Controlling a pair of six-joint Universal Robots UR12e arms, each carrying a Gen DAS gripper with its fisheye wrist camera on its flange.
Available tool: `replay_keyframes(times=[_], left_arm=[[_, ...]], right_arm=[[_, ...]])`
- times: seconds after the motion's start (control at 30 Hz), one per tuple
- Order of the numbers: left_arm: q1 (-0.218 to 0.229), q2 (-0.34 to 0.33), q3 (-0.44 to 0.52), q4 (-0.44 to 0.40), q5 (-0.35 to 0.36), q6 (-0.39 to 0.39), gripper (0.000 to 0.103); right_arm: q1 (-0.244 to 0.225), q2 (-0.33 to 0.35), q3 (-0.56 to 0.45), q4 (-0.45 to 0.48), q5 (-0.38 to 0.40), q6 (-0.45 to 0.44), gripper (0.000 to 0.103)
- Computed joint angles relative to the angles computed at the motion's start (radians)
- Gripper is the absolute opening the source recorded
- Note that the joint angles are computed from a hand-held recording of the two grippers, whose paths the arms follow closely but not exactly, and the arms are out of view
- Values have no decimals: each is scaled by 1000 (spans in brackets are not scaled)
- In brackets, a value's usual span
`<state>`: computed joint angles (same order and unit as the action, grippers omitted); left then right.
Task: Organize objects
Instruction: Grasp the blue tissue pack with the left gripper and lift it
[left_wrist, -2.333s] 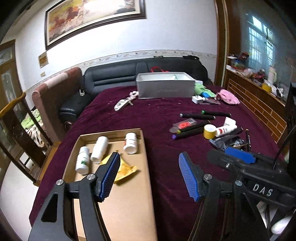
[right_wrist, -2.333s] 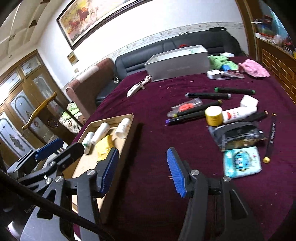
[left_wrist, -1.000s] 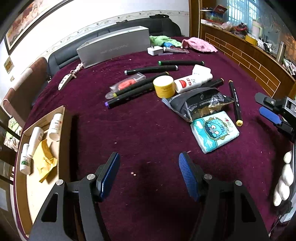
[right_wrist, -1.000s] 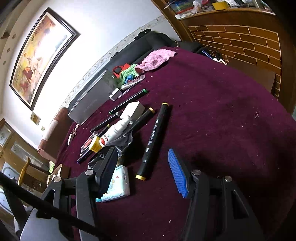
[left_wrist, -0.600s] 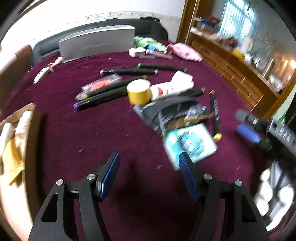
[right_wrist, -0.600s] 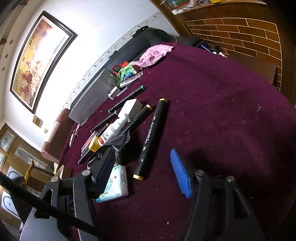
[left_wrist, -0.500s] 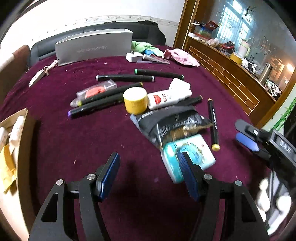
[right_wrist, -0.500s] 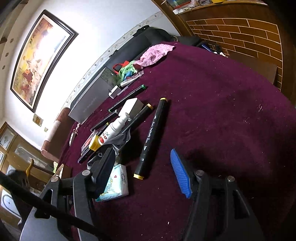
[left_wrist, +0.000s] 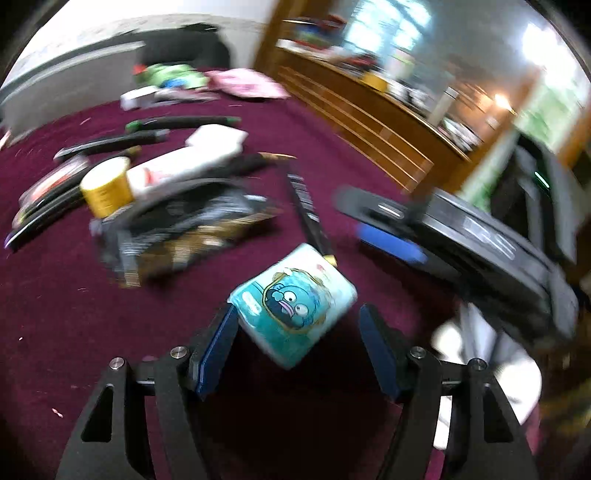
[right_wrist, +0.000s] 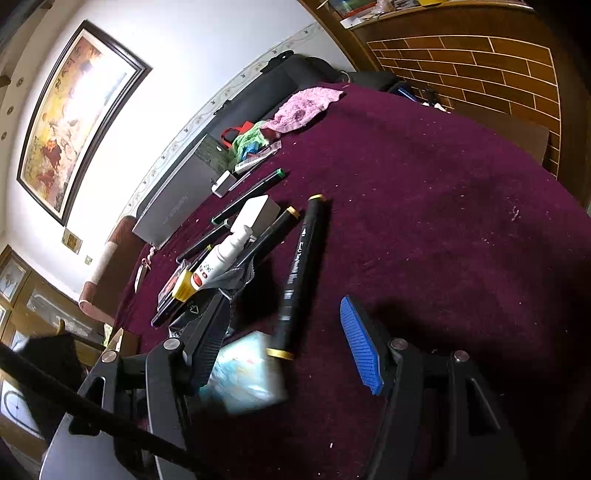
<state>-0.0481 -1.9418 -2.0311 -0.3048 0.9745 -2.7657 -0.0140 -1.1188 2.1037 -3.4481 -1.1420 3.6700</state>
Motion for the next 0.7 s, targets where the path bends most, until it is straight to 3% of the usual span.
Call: replay_keyframes(times=[0.2,0.33,0.47,0.7], left_arm=[[-41,16,-23,160,140,40,62],[-53,-3,-1,162,165,62,62],[-79,-23,9,176,206,131,62],[-120,-52,33,136,273,219,62]], right_arm=[[-14,5,10,-36,2,62,61],[-24,7,17,-62,-2,104,61],[-32,10,23,-82,-10,142,61],[-39,13,22,-72,-3,163,61]])
